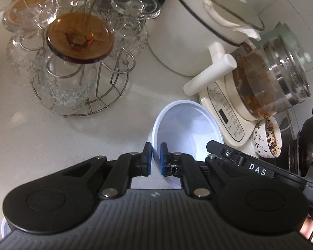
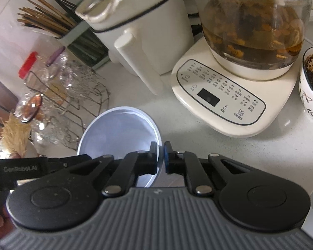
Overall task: Organize plates and bowls
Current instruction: 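Lift the second plastic bowl and carry it over the first bowl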
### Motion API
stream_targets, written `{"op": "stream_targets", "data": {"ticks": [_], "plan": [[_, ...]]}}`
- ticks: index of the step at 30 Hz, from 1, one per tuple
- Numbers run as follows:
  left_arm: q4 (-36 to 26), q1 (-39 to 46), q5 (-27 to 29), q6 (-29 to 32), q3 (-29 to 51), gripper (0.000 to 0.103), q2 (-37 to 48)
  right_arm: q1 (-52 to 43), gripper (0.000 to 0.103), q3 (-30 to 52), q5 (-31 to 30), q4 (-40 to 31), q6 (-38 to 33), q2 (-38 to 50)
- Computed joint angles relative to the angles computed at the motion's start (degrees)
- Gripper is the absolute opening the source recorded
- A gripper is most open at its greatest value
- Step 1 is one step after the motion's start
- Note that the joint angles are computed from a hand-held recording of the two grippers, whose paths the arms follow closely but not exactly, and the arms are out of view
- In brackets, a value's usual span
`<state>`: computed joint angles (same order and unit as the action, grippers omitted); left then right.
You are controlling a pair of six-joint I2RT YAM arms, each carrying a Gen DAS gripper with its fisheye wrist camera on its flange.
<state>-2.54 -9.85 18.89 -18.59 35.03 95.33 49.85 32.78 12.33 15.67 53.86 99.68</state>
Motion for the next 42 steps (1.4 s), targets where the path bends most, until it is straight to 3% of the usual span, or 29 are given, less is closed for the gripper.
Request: {"op": "stream_targets", "data": {"ticks": [13,22,28,35,42], "plan": [[-9.60,0.06,-0.53,0.53,-5.93,0.009,-17.60,8.25,0.009,-4.45,5.85,-4.64,6.55,-11.21],[-21.07,6.49,2.93,6.29,-7.66,0.009,-31.52,16.66,0.009,-1.71,12.62,-11.61,12.26,-15.80],[-31.10,14.92,8.50,14.92,-6.36,0.009,-38.39,22.52,0.009,1.89,17.50,-17.04,17.67,-16.02],[-40.81,28.09,15.02,25.91,-4.98,0.009,-41.64,27.04,0.009,7.73,20.99,-20.78,19.39,-12.81],[-52.79,48.63,21.97,46.00,-3.74,0.009,-41.16,30.59,0.009,14.31,22.58,-21.76,18.20,-7.20]]}}
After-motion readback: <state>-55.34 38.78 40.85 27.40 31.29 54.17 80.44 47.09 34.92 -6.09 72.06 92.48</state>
